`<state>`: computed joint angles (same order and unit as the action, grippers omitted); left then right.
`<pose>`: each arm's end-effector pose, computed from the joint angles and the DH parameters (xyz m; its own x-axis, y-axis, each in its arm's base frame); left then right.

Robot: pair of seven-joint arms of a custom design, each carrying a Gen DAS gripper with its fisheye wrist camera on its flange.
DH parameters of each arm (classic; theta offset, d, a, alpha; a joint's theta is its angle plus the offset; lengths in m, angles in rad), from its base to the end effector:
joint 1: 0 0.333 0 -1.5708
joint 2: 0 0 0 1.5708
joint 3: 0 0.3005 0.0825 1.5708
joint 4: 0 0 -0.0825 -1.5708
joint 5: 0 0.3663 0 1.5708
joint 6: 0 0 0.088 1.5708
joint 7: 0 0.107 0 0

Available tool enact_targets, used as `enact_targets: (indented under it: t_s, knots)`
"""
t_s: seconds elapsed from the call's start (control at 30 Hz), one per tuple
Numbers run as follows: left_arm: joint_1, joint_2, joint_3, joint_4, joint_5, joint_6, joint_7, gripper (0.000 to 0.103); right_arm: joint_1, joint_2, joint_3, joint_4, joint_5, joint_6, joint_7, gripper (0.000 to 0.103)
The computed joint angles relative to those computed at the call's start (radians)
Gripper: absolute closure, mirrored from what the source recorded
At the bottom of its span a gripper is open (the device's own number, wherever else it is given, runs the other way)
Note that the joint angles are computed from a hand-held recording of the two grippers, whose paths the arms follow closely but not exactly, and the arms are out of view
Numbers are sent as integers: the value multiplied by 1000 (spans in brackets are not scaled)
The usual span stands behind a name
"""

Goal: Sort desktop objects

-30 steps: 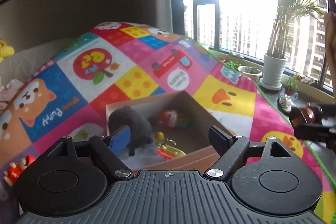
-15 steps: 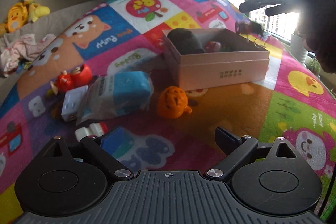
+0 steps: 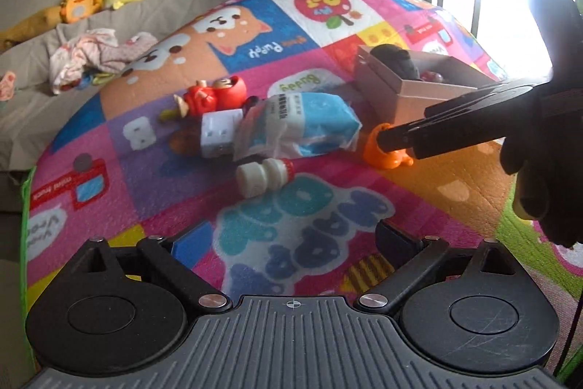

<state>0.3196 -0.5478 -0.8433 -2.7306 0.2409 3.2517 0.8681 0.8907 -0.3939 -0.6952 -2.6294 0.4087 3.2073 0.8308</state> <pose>0.3503 -0.2400 0.4284 -0.1826 -0.9831 -0.0112 -0.5688 0.1149 -0.8144 0.4478 0.0398 0.4372 0.4112 -0.9112 0.0267 -0.5592 -0.2753 -0.7820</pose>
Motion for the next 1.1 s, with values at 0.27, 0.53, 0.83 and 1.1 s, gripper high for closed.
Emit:
enact_targets:
  t_s: [0.27,0.53,0.83,1.1]
  knots:
    - [-73,-7,83,-40,-7,-34,-24,3,13,30,-3,34,91,-61,-51,47]
    - [-248,-152,245,-128,13,-98,-2,3,-350,-244,204,-182,24,-90,-92,47]
    - [-245,-158,285,-102,-10,-138,-66,3,-587,-282,259,-299,-62,-82,10,42]
    - [82,92,-22,152,70,-128,-137,15,-566,-309,230,-361,-131,61,83,14]
